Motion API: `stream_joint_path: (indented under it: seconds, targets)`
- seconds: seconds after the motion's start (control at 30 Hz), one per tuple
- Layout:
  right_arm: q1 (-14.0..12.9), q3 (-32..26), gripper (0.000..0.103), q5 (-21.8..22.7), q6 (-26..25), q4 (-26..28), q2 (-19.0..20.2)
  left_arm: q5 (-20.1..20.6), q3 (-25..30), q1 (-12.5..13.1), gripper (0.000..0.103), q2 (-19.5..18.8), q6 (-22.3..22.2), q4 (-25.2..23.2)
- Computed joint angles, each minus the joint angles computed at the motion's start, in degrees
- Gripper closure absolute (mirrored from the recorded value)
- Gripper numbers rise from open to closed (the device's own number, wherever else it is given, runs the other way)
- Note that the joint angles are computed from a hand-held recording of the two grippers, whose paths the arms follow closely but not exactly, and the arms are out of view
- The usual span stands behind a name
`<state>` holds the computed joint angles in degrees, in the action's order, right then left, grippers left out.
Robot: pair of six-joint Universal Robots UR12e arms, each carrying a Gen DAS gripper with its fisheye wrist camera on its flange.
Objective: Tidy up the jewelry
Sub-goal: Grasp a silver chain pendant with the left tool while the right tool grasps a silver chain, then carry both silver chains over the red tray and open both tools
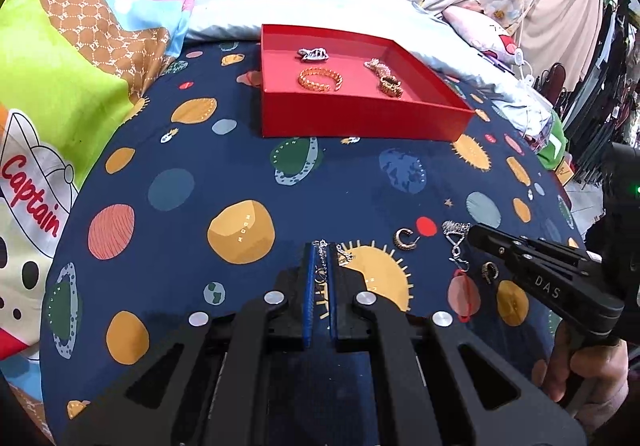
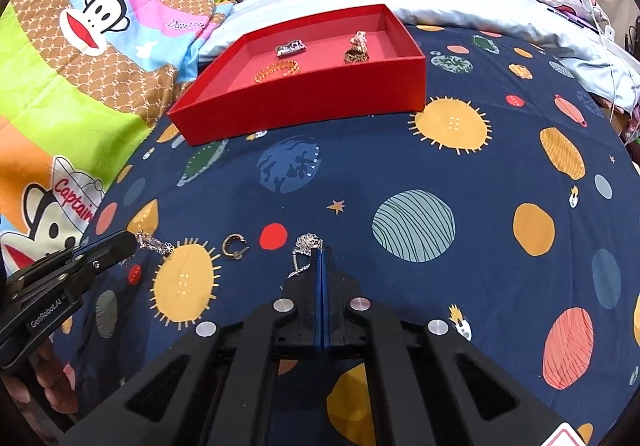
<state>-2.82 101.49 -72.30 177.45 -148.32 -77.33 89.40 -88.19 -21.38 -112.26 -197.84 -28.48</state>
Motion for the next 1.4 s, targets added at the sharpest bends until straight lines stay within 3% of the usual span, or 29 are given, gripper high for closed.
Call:
stream_joint_path:
  seconds: [0.6, 0.87, 1.07, 1.23, 1.4]
  targets:
    - [-2.01, 0.77, 0.103, 4.7, 1.76, -6.39, -3.46, -1.67, 0.41, -0.07, 0.098, 1.34, 1.1, 3.82]
    - [-2.87, -1.33, 0.103, 7.01, 2.04, -7.55, -2.81, -0.97, 3.28, 0.08, 0.098, 0.17, 2.71, 5.31]
    - [-2.73, -5.75, 0.103, 7.7, 1.52, -8.73, -0.13, 0.54, 8.39, 0.18, 0.098, -2.75, 5.05, 6.47]
    - [-2.45, -11.92, 0.103, 8.78, 1.28, -7.15, 4.31, -1.07, 15.32, 1.13, 0.098, -7.12, 5.65, 4.7]
    - [-1.83, -19.38, 0.103, 10.48, 1.79, -4.07, 9.89, 0.32, 23.17, 1.65, 0.098, -12.17, 6.42, 1.92]
